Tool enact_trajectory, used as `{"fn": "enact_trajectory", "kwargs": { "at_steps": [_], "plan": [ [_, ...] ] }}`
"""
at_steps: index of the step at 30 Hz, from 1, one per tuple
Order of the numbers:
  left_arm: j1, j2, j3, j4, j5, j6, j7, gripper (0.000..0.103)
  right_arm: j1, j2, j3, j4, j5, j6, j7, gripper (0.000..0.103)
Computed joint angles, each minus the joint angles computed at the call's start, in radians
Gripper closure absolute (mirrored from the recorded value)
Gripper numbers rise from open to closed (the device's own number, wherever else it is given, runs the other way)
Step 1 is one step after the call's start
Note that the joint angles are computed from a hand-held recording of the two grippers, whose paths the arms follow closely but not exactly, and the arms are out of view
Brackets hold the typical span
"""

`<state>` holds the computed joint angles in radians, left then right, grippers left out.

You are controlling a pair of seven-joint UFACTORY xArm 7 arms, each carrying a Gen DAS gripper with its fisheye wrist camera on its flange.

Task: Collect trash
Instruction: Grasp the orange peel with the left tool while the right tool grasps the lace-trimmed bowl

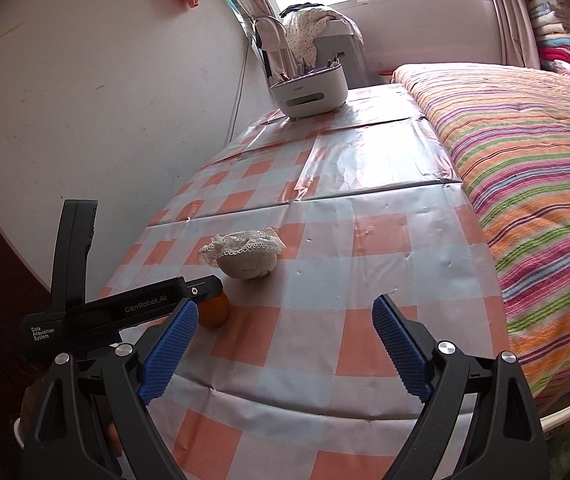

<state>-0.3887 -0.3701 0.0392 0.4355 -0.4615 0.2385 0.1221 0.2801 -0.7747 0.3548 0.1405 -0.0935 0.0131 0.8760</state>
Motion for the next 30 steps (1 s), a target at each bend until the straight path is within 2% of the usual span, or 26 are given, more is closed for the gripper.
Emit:
{"fn": "enact_trajectory", "kwargs": {
  "at_steps": [2,5,7,8,10,13,17,20,26,30],
  "plan": [
    [0.039,0.008,-0.039,0.0,0.055,-0.017,-0.031,0.029,-0.005,0.015,0.003,0.005,-0.003,-0.01,-0.002,0.017],
    [-0.034,0.006,0.039,0.008,-0.013,-0.003,0.044,0.044,-0.024,0.046,0.012,0.024,-0.01,-0.023,-0.009,0.017],
    [-0.085,0.002,0.096,0.017,-0.095,0.023,0.122,0.057,-0.045,0.066,0.028,0.036,-0.014,-0.036,-0.012,0.017],
    [-0.09,-0.003,0.104,0.018,-0.125,0.034,0.146,0.059,-0.055,0.077,0.036,0.044,-0.017,-0.04,-0.013,0.017],
    [-0.065,-0.012,0.079,0.015,-0.131,0.039,0.155,0.065,-0.079,0.109,0.055,0.063,-0.022,-0.057,-0.015,0.017],
    [-0.031,-0.034,0.052,0.003,-0.122,0.044,0.146,0.071,-0.112,0.161,0.083,0.094,-0.029,-0.076,-0.024,0.017],
    [0.007,-0.058,0.041,-0.011,-0.099,0.059,0.129,0.072,-0.148,0.237,0.112,0.136,-0.034,-0.101,-0.041,0.017],
    [0.023,-0.073,0.057,-0.015,-0.096,0.07,0.126,0.072,-0.157,0.289,0.12,0.164,-0.031,-0.11,-0.054,0.017],
    [0.054,-0.113,0.07,-0.03,-0.08,0.086,0.117,0.072,-0.212,0.382,0.179,0.233,-0.037,-0.106,-0.069,0.017],
    [0.08,-0.129,0.057,-0.043,-0.048,0.082,0.092,0.072,-0.315,0.428,0.274,0.294,-0.072,-0.072,-0.053,0.017]
  ]
}}
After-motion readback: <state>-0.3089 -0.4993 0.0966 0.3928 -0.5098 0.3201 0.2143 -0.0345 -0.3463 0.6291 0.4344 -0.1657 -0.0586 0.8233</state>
